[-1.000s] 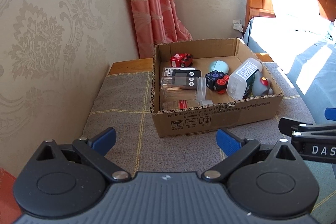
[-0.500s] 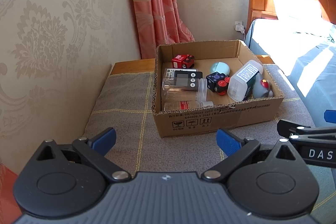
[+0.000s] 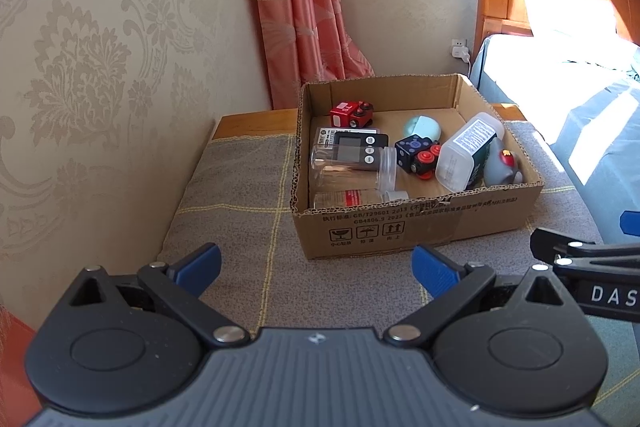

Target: Organize rigid objects

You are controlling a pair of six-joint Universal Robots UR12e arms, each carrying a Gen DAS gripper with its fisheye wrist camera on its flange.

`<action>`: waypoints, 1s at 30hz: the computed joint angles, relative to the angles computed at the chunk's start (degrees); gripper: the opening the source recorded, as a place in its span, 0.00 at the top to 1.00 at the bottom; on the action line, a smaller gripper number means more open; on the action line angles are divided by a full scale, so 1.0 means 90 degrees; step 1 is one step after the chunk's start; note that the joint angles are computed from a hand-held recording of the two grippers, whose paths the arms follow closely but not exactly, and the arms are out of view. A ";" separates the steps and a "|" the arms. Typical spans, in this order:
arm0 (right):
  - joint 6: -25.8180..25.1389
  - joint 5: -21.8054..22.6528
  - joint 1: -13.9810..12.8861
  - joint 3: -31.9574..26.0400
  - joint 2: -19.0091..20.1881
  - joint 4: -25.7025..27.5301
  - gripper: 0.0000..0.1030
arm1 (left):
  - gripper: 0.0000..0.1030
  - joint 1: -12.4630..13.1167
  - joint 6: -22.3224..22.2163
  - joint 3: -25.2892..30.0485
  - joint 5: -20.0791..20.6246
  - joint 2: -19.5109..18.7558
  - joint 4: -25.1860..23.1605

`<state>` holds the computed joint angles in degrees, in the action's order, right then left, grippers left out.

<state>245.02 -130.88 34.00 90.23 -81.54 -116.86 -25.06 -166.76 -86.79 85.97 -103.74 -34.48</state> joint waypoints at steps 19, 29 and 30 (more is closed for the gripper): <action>-0.0061 -0.0039 0.0012 -0.0059 0.0026 0.0082 0.00 | 0.01 -0.0003 -0.0069 0.0012 0.0078 0.0007 -0.0026; -0.0111 -0.0055 0.0023 -0.0073 0.0039 0.0045 0.00 | 0.02 -0.0002 -0.0082 0.0003 0.0073 0.0023 -0.0031; -0.0115 -0.0053 0.0022 -0.0073 0.0039 0.0043 0.00 | 0.01 0.0000 -0.0085 0.0006 0.0066 0.0024 -0.0048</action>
